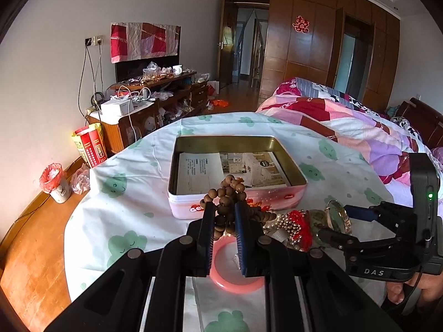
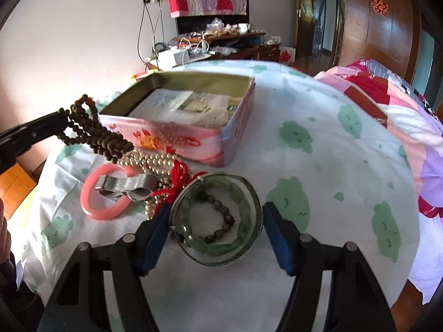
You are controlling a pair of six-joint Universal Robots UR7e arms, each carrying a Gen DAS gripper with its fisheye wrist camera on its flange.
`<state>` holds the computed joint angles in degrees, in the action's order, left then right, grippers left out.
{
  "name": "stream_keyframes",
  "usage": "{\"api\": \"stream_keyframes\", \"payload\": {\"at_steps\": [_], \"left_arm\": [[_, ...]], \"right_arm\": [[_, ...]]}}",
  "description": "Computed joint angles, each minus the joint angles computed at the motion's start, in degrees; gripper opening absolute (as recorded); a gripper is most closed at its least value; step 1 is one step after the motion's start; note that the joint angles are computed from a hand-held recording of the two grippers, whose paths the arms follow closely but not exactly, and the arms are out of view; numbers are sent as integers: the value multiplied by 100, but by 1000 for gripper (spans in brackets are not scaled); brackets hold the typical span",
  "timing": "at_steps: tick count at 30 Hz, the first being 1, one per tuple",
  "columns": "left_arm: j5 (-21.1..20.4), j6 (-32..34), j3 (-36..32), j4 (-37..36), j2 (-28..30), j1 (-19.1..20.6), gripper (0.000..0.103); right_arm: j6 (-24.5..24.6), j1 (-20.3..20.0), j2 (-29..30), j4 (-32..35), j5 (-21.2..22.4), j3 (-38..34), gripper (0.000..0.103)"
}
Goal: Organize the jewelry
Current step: 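Lift the bead strand with the left gripper while the right gripper grasps the thin silver bangle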
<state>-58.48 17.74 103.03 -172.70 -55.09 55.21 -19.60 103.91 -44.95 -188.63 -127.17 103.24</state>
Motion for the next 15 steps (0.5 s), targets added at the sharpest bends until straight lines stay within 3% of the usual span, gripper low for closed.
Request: {"api": "stream_keyframes", "payload": {"at_steps": [15], "left_arm": [[178,377,-296,-236,113,-61,13]], "right_arm": [[-596,194,126,-385,-274,-399,69]]}}
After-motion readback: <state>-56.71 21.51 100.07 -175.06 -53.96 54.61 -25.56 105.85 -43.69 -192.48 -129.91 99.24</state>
